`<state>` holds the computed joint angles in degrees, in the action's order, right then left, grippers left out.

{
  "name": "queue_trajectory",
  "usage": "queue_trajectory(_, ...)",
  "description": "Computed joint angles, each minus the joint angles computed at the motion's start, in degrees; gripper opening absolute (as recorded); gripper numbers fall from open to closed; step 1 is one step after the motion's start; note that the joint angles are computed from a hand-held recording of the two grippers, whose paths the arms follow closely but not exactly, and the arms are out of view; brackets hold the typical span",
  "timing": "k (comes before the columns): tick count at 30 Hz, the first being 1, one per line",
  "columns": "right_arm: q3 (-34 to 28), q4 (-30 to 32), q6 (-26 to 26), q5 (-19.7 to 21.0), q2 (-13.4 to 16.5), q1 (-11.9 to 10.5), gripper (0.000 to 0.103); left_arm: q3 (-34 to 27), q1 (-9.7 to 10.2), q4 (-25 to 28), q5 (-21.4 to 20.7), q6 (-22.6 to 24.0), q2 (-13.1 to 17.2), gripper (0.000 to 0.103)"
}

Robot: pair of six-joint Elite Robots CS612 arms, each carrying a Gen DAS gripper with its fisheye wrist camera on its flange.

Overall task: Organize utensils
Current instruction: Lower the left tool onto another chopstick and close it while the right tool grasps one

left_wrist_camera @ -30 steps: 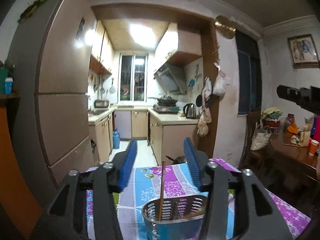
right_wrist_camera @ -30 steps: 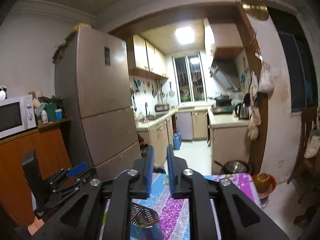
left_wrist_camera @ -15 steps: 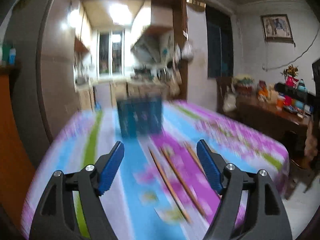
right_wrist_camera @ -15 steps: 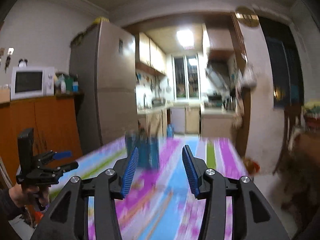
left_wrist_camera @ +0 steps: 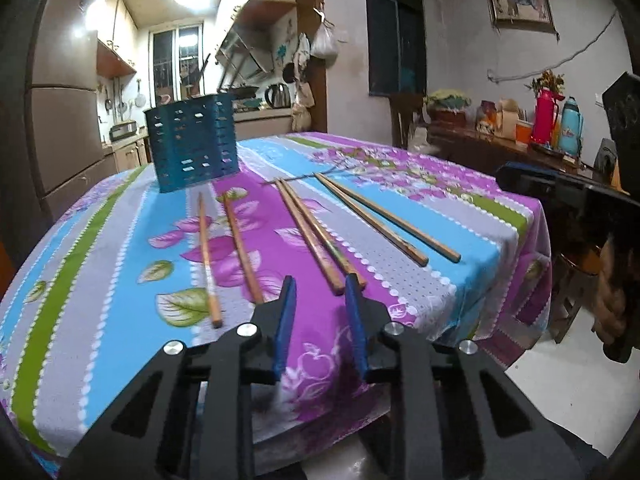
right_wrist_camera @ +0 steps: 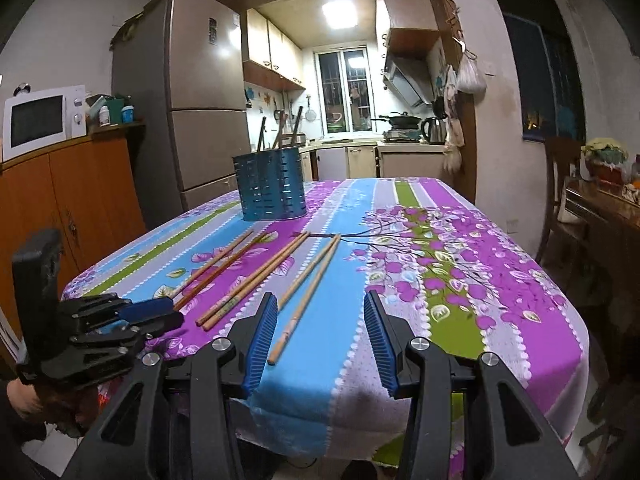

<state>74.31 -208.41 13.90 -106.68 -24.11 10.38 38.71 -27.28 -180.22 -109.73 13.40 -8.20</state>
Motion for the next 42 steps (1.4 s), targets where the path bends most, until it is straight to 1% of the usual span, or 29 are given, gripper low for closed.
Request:
queue_trajectory(4, 0.75, -0.52, 0.55, -0.31, -0.10, -0.13, 0.047, 0.57, -0.30, 0.29, 0.21, 0.77, -0.14, 0.023)
queue_trajectory(7, 0.88, -0.45, 0.90, 0.05, -0.04, -0.28, 0.047, 0.44, -0.72, 0.11, 1.56, 1.44, -0.01, 0.023)
queue_trajectory(14, 0.57, -0.70, 1.21, 0.84, 0.20, -0.25, 0.047, -0.97, -1.08, 0.12, 5.80, 0.02, 0.61, 0.022)
queue_trajectory(16, 0.40, -0.52, 1.10, 1.30, 0.39, -0.24, 0.046, -0.99, -1.07, 0.03, 5.74, -0.27, 0.64, 0.021)
queue_trajectory(18, -0.07, -0.02, 0.93, 1.80, 0.78, -0.12, 0.046, -0.61, -1.16, -0.81, 5.70, 0.14, 0.62, 0.017)
queue_trajectory(20, -0.70, 0.64, 0.86, 2.51, 1.22, 0.01, 0.043, -0.62, -1.16, -1.24, 5.63, 0.25, 0.72, 0.017)
queue_trajectory(25, -3.60, 2.60, -0.93, 3.27, 3.24, 0.68, 0.030, -2.17, -1.10, -1.34, 5.96, -0.11, 1.58, 0.017)
queue_trajectory(29, -6.16, 3.18, -1.02, 1.92, 4.97, 1.22, 0.027, -2.98, -1.19, -1.85, 6.11, -0.04, 2.13, 0.015)
queue_trajectory(32, -8.43, 3.42, -1.95, -0.34, 6.31, 1.75, 0.026, -3.43, -1.22, -2.76, 5.85, -0.09, 2.59, 0.013)
queue_trajectory(36, -11.06, 3.26, -2.65, -3.43, 7.82, 2.04, 0.019, -4.26, -1.26, -3.61, 5.83, -0.08, 3.23, 0.013)
queue_trajectory(42, -12.95, 1.62, -3.43, -6.04, 9.26, 2.31, 0.019, -6.27, -1.34, -4.63, 5.64, -0.24, 4.60, 0.014)
